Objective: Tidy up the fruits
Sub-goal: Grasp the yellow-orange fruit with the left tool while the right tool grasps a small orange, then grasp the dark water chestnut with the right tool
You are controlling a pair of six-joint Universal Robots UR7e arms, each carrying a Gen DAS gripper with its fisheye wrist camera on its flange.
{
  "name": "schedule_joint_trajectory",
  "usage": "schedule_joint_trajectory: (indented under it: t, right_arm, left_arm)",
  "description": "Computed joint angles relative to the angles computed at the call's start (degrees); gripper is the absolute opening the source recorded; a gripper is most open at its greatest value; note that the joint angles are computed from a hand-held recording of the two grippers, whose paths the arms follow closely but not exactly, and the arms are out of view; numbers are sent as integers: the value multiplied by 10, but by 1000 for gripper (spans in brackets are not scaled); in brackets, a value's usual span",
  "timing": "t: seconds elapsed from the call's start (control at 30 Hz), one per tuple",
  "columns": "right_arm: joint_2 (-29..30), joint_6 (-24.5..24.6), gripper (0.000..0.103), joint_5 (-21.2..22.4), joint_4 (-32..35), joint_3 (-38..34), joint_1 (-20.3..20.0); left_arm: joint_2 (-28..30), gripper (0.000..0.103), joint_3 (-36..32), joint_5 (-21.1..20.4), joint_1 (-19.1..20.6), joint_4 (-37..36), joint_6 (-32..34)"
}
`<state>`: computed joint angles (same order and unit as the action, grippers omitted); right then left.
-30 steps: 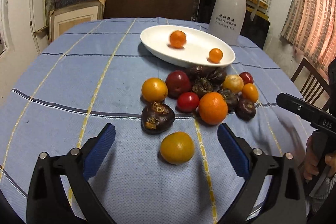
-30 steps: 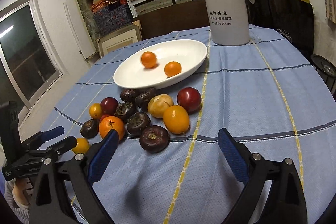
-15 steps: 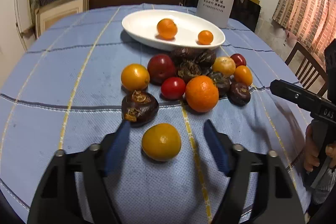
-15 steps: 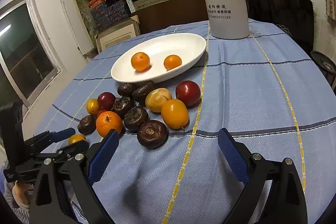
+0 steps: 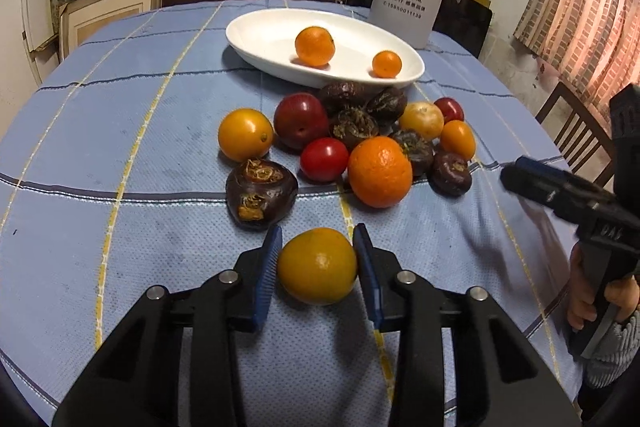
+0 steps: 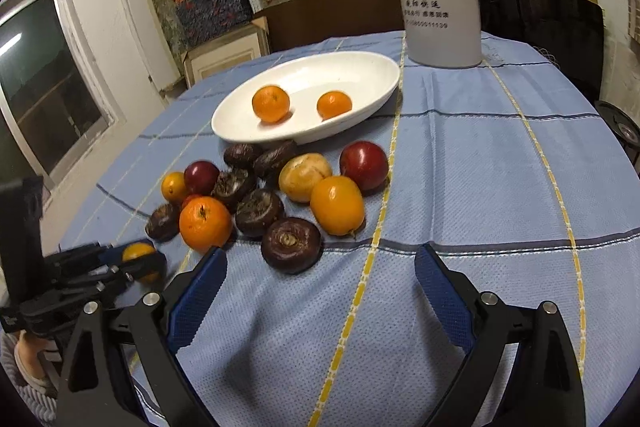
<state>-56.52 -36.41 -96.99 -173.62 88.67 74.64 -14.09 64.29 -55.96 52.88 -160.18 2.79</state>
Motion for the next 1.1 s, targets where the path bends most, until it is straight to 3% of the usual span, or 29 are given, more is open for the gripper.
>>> schedule_joint_trajectory:
  t: [0.13,0.2,0.27,0.53,0.6,0.87,1.1]
  right_arm:
    - [8,-13,83,-16,17,-8,5]
    - [12,-15,68,-18,41,-18,6]
    - [19,-17,61,-26,62,-28,10]
    - [65,-31,60,-81,55,-72,31]
    - [69,-41,42,-89,47,-73,34]
    - [48,-27,41,-49,63,-58,21]
    - [16,-30,41,-3,13,-11,13]
  left_arm:
    - [-4,36,8,-7,1,-18,1]
    - [-4,36,8,-10,2,-19,0]
    - [-5,36,11,-12,2,-23,3]
    - [-4,36,15,-15,0,-29,15]
    - [-5,36,19,-13,-2,-36,20]
    - [-4,36,45,22,-17,-118,65]
    - [-7,36,65,48,-32,-189,105]
